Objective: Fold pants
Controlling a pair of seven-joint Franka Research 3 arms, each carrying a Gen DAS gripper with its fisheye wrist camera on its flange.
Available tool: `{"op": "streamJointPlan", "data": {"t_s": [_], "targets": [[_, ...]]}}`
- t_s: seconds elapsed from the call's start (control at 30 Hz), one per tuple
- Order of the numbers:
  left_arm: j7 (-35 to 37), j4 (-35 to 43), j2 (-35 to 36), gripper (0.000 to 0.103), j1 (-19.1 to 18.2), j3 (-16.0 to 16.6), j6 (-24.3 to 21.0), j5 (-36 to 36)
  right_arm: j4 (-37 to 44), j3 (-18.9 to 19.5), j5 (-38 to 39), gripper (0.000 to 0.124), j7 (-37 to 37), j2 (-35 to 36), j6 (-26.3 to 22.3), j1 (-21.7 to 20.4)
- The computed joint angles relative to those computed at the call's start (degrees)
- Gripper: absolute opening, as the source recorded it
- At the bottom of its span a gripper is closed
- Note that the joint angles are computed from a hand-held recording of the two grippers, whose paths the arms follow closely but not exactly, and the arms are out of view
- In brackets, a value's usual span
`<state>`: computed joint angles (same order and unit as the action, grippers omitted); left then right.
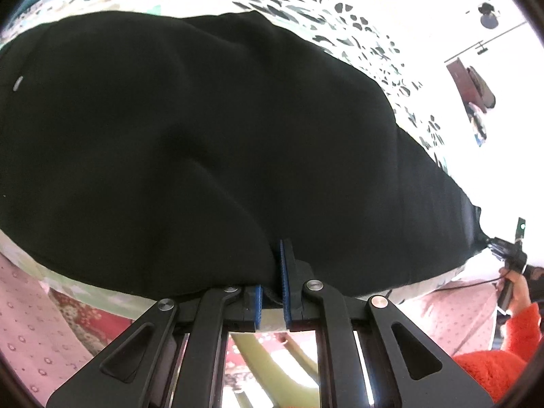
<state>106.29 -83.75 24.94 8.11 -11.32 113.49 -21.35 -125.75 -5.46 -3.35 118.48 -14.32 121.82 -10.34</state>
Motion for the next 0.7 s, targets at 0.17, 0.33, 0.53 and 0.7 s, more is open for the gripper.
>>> {"op": "streamJointPlan", "data": {"t_s": [0.17,0.33,0.53,0.7], "targets": [[2.3,-2.0,-1.5,0.008,0.6,0.0,0.5,-0.3,1.2,0.8,-2.8,0.013,1.4,0.8,-2.1,0.3],[2.4,-1.8,-1.4,0.008,0.1,0.4,0.0,0.1,1.0,0.4,-2.5,0.013,2.4,0.7,-1.8,0.5],[1.4,-1.0,-1.0,0.008,-0.2,0.3,-0.7,0.3,1.2,0.3,-2.5,0.013,3.1,1.0,-1.9,0.4],[0.7,0.2,0.1,0.008,-0.6,0.4,-1.9,1.9,1.7,0.3,-2.8,0.013,3.4,1.5,-2.4,0.5]]}}
